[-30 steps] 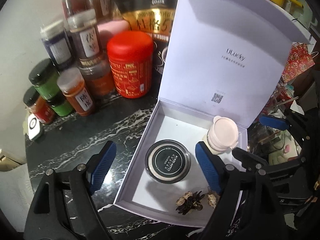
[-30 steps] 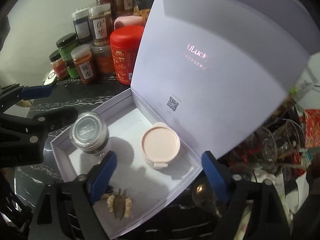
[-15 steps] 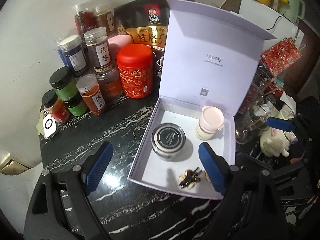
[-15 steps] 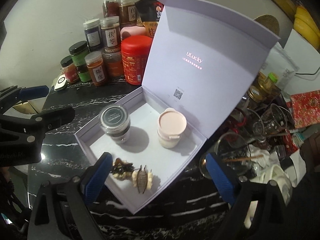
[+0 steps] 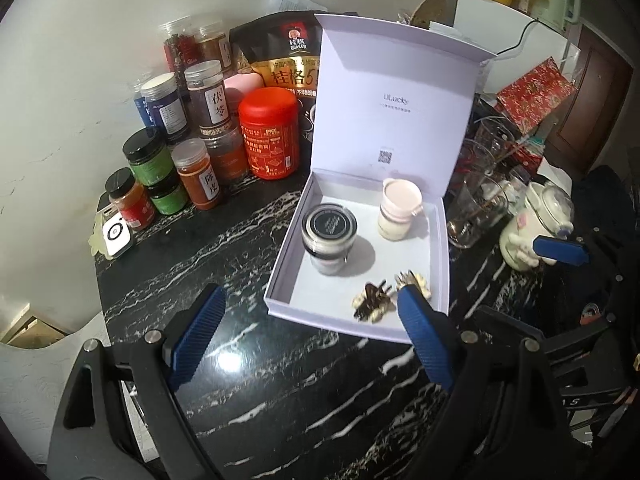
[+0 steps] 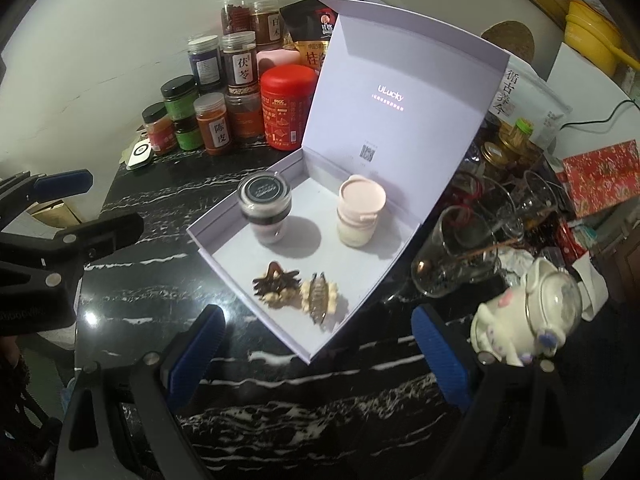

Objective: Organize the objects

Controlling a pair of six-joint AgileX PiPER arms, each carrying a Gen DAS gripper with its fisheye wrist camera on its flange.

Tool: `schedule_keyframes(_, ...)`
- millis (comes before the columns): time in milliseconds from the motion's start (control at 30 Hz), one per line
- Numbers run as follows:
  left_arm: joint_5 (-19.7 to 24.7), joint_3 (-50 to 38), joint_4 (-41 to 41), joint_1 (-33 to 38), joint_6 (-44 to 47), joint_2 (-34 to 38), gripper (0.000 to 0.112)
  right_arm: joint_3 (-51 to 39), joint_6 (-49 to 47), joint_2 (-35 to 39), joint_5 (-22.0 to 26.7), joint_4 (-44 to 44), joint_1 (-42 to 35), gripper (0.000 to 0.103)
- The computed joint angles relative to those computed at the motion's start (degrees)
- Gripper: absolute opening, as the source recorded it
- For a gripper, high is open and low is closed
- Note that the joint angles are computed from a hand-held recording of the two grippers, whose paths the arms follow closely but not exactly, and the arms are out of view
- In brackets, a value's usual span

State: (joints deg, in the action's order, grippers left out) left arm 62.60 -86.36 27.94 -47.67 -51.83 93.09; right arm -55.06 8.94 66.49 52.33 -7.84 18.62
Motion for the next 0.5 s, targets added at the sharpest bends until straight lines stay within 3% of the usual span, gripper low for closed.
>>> schedule_keyframes(500,-0.28,10.83,2.10,-8.36,-9.36,-6.61,0.087,9.56,11.87,-9.15,2.85,-4.57,8.22,0.096)
